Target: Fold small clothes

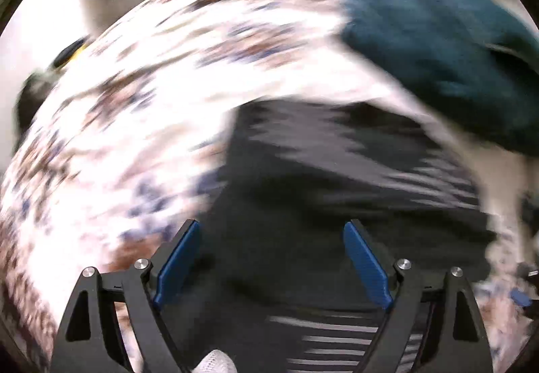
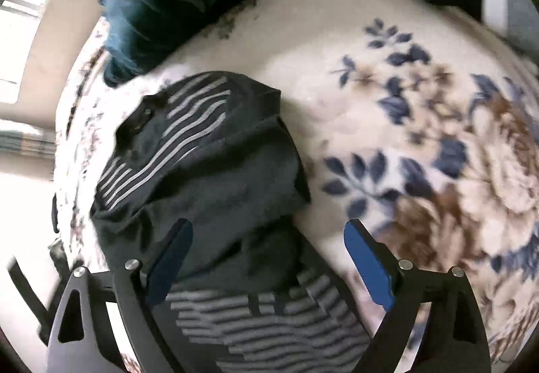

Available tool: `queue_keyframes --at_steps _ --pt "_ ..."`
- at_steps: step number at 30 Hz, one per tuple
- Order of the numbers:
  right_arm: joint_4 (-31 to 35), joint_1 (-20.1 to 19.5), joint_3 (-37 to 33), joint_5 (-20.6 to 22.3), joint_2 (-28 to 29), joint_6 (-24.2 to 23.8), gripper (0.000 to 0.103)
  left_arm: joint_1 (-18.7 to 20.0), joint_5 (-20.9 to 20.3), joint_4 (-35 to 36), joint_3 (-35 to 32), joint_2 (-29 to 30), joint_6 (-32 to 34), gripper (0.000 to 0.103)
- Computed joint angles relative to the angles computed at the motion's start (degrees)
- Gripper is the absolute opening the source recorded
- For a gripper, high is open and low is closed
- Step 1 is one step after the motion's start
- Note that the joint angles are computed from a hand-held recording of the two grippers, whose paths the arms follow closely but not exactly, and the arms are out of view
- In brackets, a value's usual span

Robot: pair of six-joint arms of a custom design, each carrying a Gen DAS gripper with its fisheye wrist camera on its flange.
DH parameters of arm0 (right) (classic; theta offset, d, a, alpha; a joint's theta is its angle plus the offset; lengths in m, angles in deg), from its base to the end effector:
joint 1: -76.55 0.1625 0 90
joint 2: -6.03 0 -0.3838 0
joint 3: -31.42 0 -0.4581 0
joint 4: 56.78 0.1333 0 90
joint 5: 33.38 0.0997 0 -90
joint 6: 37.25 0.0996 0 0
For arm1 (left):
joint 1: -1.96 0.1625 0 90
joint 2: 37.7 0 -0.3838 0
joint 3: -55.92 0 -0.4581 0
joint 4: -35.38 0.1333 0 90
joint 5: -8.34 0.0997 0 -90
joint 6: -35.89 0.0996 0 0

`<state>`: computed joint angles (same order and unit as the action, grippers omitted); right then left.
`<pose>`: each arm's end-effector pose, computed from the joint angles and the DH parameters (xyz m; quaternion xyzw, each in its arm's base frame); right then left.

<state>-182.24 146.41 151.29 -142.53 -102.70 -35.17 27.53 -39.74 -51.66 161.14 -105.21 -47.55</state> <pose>-0.0625 -0.4626 0.3928 -0.2201 -0.9391 0.1796 0.1932 -0.3977 -0.4118 0.1157 -0.0220 0.8841 -0.2325 0.4047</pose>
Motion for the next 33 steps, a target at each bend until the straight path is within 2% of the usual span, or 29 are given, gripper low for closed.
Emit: queue_keyframes --at_steps 1,3,4,5,7,8,10,12,13,14,15,16,17,19,22,25,27,28,29,30,33 --pt "-0.44 -0.42 -0.23 0.59 1.17 0.55 0.091 1.23 -0.56 1.99 1.53 -1.97 -2.65 0.086" --pt "-0.7 -1.57 -1.61 1.91 5.12 3.07 0.051 2.9 -0.79 5.12 3.65 -4.68 -6.92 0.086" --pt "-1.18 -1.63 -1.87 1.23 6.4 4.36 0.007 3.29 -0.67 5.68 4.33 -5.48 -8.02 0.086" --pt "-2.13 -1.01 -1.67 -0.52 6.92 6.19 0.007 3.82 -0.49 6.04 5.18 -6.51 -9.13 0.086" --pt "-3.1 0.09 -0.86 -1.83 6.14 5.55 0.007 4.4 -0.54 5.36 6.32 -7.54 -10.16 0.086" --pt "-2.02 2.07 -0.71 -5.33 5.72 4.6 0.007 4.61 -0.41 4.67 6.98 -8.11 -10.25 0.086" --pt "4.03 4.44 -1.31 -11.48 5.74 5.46 0.008 5.14 -0.58 3.35 7.73 -8.33 -9.5 0.086" --pt "10.98 6.15 -2.5 -14.59 6.31 7.78 0.012 5.83 -0.87 0.61 8.62 -8.75 -7.82 0.086" --pt "11.53 8.15 -2.79 -17.03 7.07 7.35 0.023 6.25 -0.98 0.19 8.53 -8.52 -7.13 0.086" --pt "11.51 11.0 -3.53 -19.57 8.65 6.18 0.041 6.48 -1.18 -0.68 8.55 -8.19 -6.33 0.086" --pt "10.43 13.34 -4.27 -20.53 10.13 5.33 0.048 6.93 -1.07 -1.62 8.79 -8.33 -5.43 0.086" --pt "7.0 16.34 -5.17 -20.53 12.28 3.53 0.055 7.48 -0.89 -2.24 8.68 -8.05 -4.62 0.086" --pt "3.73 18.41 -6.11 -19.65 14.58 1.55 0.055 7.83 -0.77 -2.69 8.66 -7.76 -4.1 0.086" --pt "0.44 20.66 -8.72 -16.12 19.75 -2.52 0.06 8.72 -0.95 -3.62 8.68 -6.97 -2.81 0.086" --pt "1.28 21.81 -15.91 -9.67 32.56 -6.97 0.06 9.52 -1.17 -4.14 8.97 -6.38 -1.36 0.086" --pt "3.31 22.02 -22.75 -8.25 44.63 -11.54 0.06 9.8 -1.18 -4.96 9.78 -6.71 -1.23 0.086" --pt "4.83 22.42 -25.96 -8.51 50.19 -14.64 0.059 9.96 -1.27 -5.68 10.31 -7.05 -1.44 0.086" --pt "5.08 22.79 -26.89 -8.81 51.97 -15.89 0.045 10.11 -1.31 -6.23 10.6 -7.21 -1.51 0.086" --pt "3.98 23.14 -26.7 -9.7 52.86 -17.64 0.011 10.33 -1.46 -6.82 10.85 -7.32 -1.6 0.086" --pt "2.41 23.39 -25.97 -10.45 52.88 -18.4 0.003 10.46 -1.48 -7.13 10.99 -7.31 -1.65 0.086" --pt "-3.15 23.37 -24.51 -8.36 51.15 -18.02 0.003 10.74 -1.26 -7.69 11.46 -7.35 -1.67 0.086"
